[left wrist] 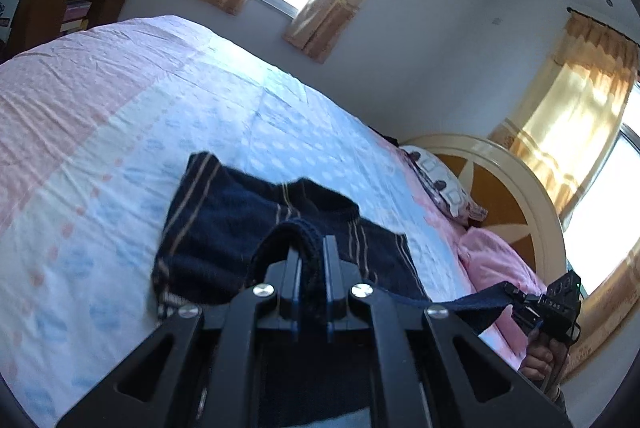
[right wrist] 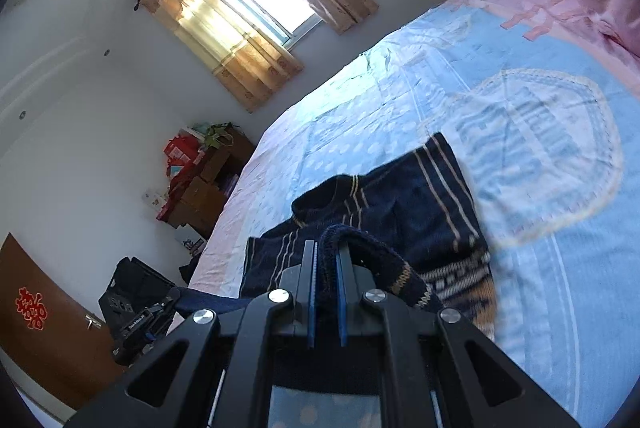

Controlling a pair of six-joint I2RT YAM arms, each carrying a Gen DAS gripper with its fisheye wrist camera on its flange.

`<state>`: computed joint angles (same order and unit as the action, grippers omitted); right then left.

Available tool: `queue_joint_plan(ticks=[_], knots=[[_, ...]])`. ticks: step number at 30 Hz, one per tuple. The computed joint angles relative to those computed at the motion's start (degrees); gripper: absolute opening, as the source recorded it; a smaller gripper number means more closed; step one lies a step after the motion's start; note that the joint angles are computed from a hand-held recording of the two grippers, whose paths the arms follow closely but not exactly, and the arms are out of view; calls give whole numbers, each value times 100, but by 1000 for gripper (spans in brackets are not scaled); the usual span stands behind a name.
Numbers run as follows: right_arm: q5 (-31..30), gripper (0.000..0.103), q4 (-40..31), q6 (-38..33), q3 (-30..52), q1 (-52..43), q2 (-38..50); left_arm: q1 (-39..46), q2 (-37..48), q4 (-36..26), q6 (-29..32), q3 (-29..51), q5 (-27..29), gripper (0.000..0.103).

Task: Fold small clothes
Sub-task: 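Lift the hem with both grippers and fold it over toward the collar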

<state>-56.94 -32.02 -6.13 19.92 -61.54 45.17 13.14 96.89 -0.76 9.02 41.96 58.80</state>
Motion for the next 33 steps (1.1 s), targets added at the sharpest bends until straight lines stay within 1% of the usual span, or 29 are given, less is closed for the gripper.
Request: queue_joint_plan(ticks=[1,2,4,5,7,8,11,13,18,25,26,27,28,29,30,31,32,33], knots=[[111,7,263,226,-6,158,79,-101,118,130,-161,116,-104,9],[348,7,773,630,3,478,300,-190,231,237,-280,209,-196,9],[630,7,1325,983,58,807,678,-395,527,368,-444,468,-420,9],[814,7,1711,1175,135,1007,1082,-511,719,471,-530,617,-578,9],[999,7,2141,1407,251,1208,1599,-649,1050,505,-659,912,-732,9],[1135,7,2425,1556,383,1358,2016,-698,1204,504,-719,1065,-786,9],[1380,7,2860,1785,752,1685,2891,-846,1642,497,-883,1539,-946,9],[1540,7,3035,1914,982,1888,3336,-947,1932,449,-961,1869,-1085,9],[1978,7,3426,2239,1858,2297,4778,-1182,2686,217,-1115,2721,-1430,9],[2244,8,3517,2512,3022,2482,6317,-1422,3308,-73,-1201,3452,-1811,9],[2228,8,3486,2557,3207,2483,6560,-1441,3353,-111,-1208,3499,-1853,10],[2204,9,3440,2599,3379,2479,6777,-1460,3426,-129,-1232,3562,-1931,16],[2217,10,3404,2665,3530,2473,6966,-1467,3479,-171,-1254,3616,-2009,17],[2245,19,3345,2749,3709,2449,7175,-1464,3535,-282,-1280,3692,-2025,17],[2311,29,3352,2828,3744,2423,7229,-1446,3587,-525,-1282,3809,-2008,20],[2341,57,3439,2911,3712,2374,7237,-1406,3600,-696,-1270,3873,-1948,21],[2249,67,3780,3028,3510,2243,7161,-1350,3545,-738,-1259,3834,-1916,27],[2159,67,3927,3013,3378,2156,7071,-1266,3348,-602,-1288,3600,-2011,39]])
